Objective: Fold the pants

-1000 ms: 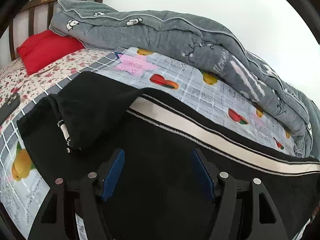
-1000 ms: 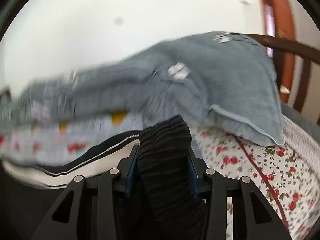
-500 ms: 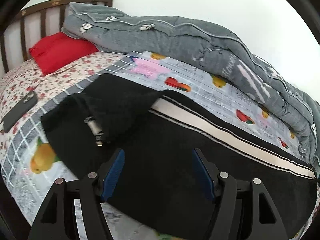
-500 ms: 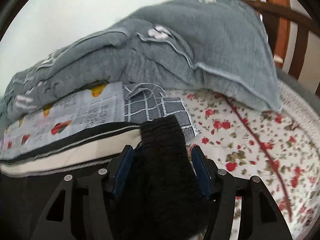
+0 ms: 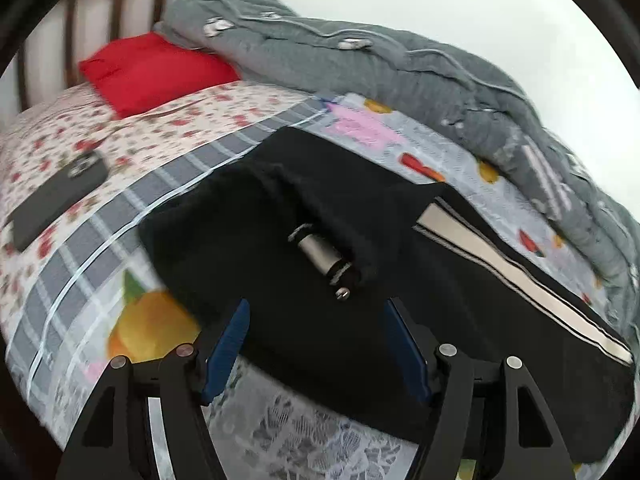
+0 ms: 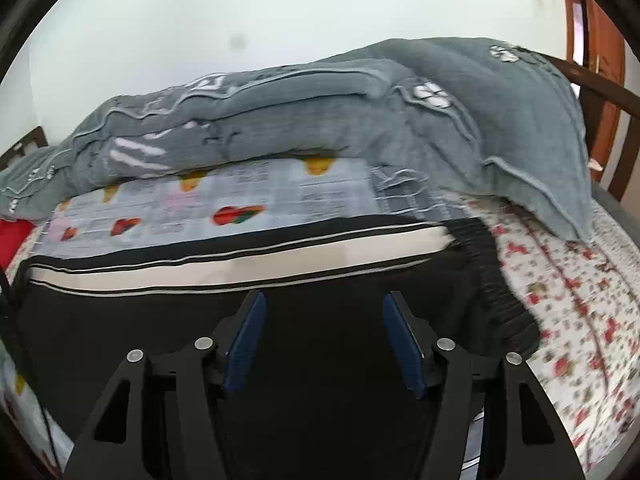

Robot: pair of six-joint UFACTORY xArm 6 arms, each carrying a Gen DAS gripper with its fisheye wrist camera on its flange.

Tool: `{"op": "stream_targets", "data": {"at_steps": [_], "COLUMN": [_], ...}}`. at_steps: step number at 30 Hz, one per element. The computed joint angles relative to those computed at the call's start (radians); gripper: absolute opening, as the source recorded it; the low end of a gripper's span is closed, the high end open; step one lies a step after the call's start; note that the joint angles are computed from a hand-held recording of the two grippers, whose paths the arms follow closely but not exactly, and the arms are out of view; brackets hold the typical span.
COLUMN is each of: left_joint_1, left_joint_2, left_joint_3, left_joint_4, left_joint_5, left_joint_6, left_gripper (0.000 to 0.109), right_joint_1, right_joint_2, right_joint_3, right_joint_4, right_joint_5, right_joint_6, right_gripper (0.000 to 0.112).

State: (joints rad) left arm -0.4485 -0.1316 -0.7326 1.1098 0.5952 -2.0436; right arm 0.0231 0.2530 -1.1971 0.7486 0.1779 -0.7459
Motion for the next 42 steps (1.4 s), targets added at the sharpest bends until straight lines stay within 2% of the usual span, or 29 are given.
{"op": "stream_targets", "data": {"at_steps": [2,5,6,7,8,11,14,16,17,18,20,22,27,31,32,34,35,37,38,40,42], "left_joint_1": [0.014,0.043,0.04,0.029,0.031,0.095,0.152,0.187,0.205,0.213,0.202,0.205,0.268,0.306,0.318,0.328,0.322,0.308,0.302,0.311,0.325], "left_joint_2": [0.028,0.115,0.142,0.176,0.192,0.16,0.147,0.147,0.142,0.138,0.128,0.135,0.203,0.266,0.284,0.328,0.36,0.387,0.373,0.31,0.286], "left_joint_3": [-0.026,-0.102,-0.129,-0.169,-0.188,-0.168,-0.196,-0.213,-0.216,-0.218,-0.227,-0.235,-0.267,-0.311,-0.326,-0.368,-0.407,-0.444,-0.437,-0.376,-0.353], "left_joint_4": [0.025,-0.023,-0.069,-0.119,-0.143,-0.055,-0.014,0.011,0.018,0.019,0.046,0.068,-0.012,-0.056,-0.062,-0.125,-0.18,-0.21,-0.18,-0.098,-0.12], "left_joint_5": [-0.016,-0.041,-0.013,0.054,0.079,0.003,0.01,-0.004,-0.018,-0.014,0.052,0.07,-0.026,-0.064,-0.086,-0.098,-0.055,0.006,0.026,-0.006,0.004], "left_joint_6": [0.031,0.144,0.193,0.243,0.261,0.149,0.133,0.117,0.112,0.114,0.108,0.129,0.243,0.279,0.291,0.374,0.447,0.504,0.484,0.387,0.373], "left_gripper": [0.067,0.067,0.049,0.031,0.027,0.025,0.025,0.029,0.037,0.059,0.077,0.077,0.077,0.075,0.071,0.052,0.038,0.024,0.017,0.016,0.016], "right_joint_1": [0.025,0.06,0.071,0.081,0.089,0.102,0.11,0.113,0.114,0.117,0.125,0.131,0.144,0.15,0.15,0.149,0.148,0.145,0.142,0.138,0.135], "right_joint_2": [-0.002,0.005,0.01,0.009,0.012,0.02,0.044,0.065,0.076,0.085,0.097,0.109,0.134,0.151,0.154,0.16,0.164,0.171,0.173,0.168,0.16], "right_joint_3": [0.004,-0.002,-0.006,-0.001,-0.001,0.002,-0.016,-0.034,-0.041,-0.048,-0.059,-0.068,-0.091,-0.101,-0.102,-0.106,-0.11,-0.118,-0.12,-0.115,-0.109], "right_joint_4": [-0.044,-0.118,-0.15,-0.184,-0.223,-0.316,-0.383,-0.425,-0.465,-0.47,-0.447,-0.45,-0.43,-0.44,-0.45,-0.46,-0.462,-0.465,-0.467,-0.454,-0.41], "right_joint_5": [0.0,-0.005,-0.007,-0.014,-0.019,-0.031,-0.026,-0.021,-0.021,-0.018,-0.013,-0.014,-0.011,-0.008,-0.007,-0.003,0.003,0.011,0.016,0.014,0.013], "right_joint_6": [0.053,0.13,0.161,0.192,0.225,0.298,0.356,0.396,0.437,0.445,0.429,0.435,0.43,0.443,0.452,0.46,0.463,0.47,0.476,0.471,0.434], "right_gripper": [0.061,0.061,0.061,0.061,0.061,0.061,0.061,0.061,0.061,0.061,0.061,0.061,0.061,0.061,0.061,0.061,0.061,0.061,0.061,0.061,0.061]}}
